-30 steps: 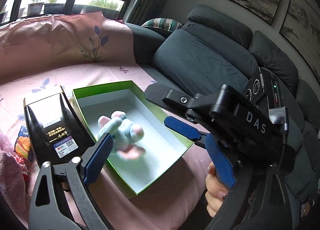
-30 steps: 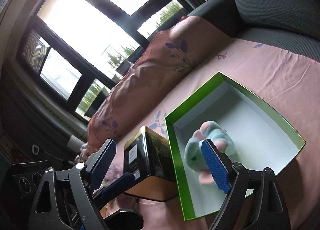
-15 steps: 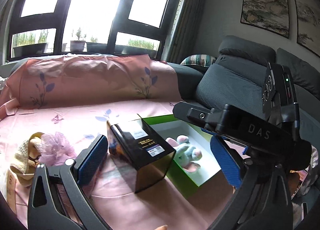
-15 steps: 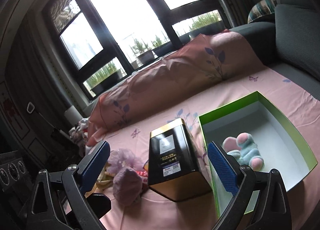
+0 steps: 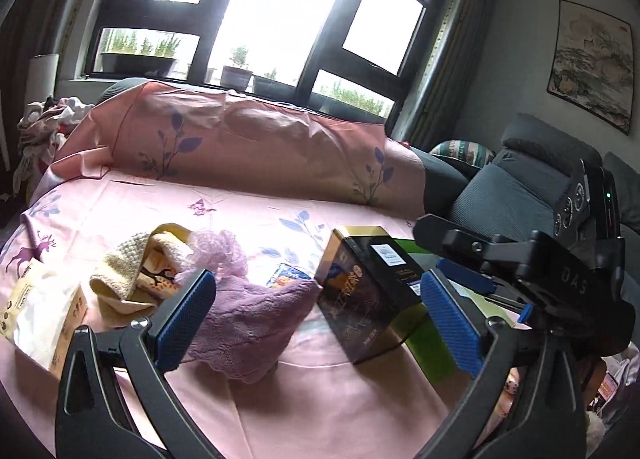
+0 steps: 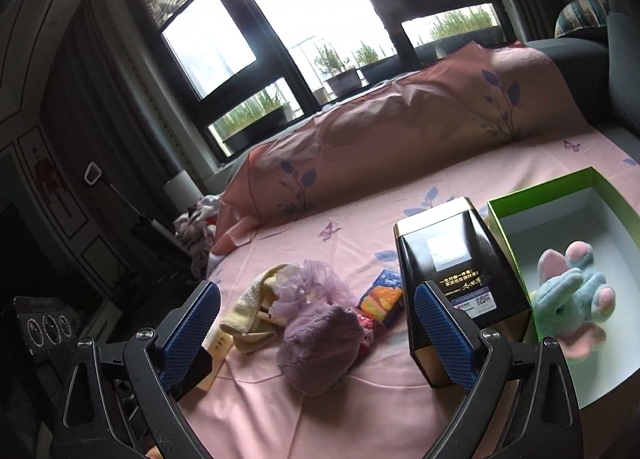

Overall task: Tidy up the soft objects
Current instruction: 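Move the right gripper back toward the purple knitted towel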

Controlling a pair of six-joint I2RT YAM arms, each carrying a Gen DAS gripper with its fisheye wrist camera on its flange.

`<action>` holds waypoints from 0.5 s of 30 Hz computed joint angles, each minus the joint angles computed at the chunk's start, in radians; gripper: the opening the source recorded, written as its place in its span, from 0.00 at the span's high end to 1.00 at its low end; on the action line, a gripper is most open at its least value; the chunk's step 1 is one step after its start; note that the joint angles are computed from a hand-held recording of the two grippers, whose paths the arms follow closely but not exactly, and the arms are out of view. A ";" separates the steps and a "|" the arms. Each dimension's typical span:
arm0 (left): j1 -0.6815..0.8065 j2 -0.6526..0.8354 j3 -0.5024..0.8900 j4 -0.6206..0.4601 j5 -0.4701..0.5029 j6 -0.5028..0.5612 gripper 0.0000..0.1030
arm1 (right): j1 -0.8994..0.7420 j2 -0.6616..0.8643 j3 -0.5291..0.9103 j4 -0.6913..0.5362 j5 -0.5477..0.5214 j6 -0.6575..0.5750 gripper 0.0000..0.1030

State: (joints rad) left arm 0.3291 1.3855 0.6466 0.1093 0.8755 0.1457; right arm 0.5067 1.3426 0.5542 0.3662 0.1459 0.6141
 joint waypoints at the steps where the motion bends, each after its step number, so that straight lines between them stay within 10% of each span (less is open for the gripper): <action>1: 0.014 0.013 -0.013 0.045 -0.011 -0.015 0.01 | 0.004 0.016 0.007 0.006 -0.012 0.014 0.04; 15: 0.142 0.188 0.057 0.048 -0.071 0.002 0.02 | 0.069 0.230 0.131 0.011 -0.003 0.043 0.04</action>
